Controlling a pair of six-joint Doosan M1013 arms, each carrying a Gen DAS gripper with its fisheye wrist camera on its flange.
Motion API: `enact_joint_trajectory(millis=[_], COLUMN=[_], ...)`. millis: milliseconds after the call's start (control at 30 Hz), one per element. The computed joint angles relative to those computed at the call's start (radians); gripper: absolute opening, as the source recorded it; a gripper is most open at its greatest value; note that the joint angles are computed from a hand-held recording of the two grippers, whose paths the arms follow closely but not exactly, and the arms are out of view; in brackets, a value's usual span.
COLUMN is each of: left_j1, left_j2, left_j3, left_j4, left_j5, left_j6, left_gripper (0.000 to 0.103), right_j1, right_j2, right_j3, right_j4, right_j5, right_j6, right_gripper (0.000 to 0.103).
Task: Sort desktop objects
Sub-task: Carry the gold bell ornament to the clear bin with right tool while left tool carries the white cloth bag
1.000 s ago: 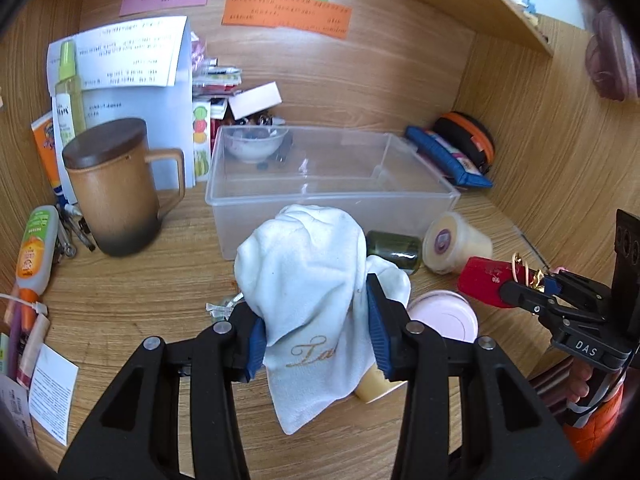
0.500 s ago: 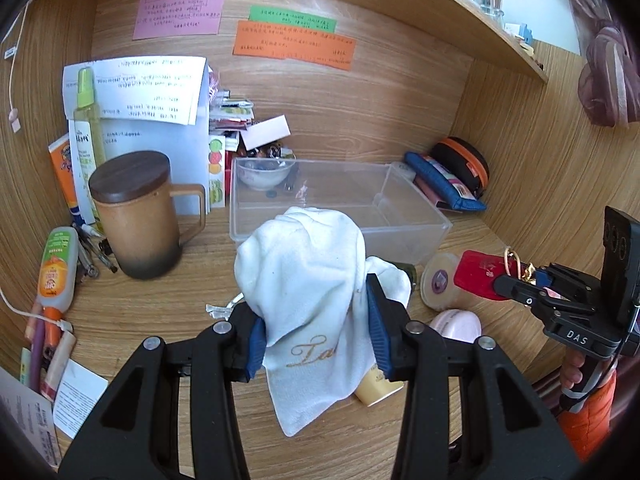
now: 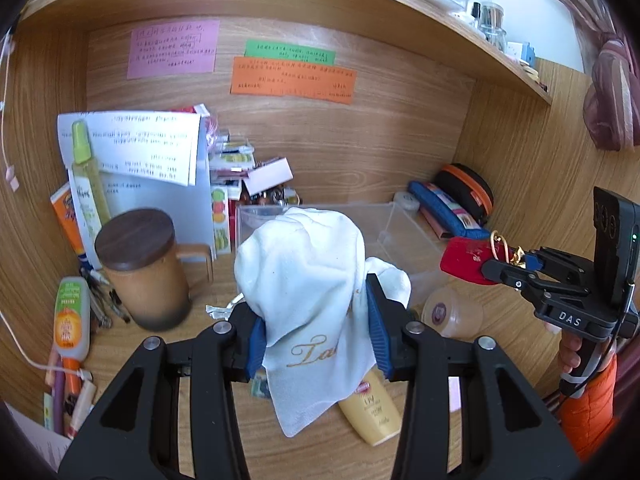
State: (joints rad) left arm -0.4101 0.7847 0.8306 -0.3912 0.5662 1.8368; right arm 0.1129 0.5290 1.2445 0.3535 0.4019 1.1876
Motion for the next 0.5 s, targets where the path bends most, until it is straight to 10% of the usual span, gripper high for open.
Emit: enact_joint_trajectory(millis=[500], left_j1=[0.003], left_j2=[0.131], left_j3=[-0.266], left_j4=[0.012], left_j5=[0.165], left_j6=[-0.037], left_gripper=[0.043], right_j1=[-0.003], right_j2=[0.105], right_j3=[-0.195], right_j4=[-0.09], right_j5=[0.097], right_j6=[0.051], right_gripper=[0.032])
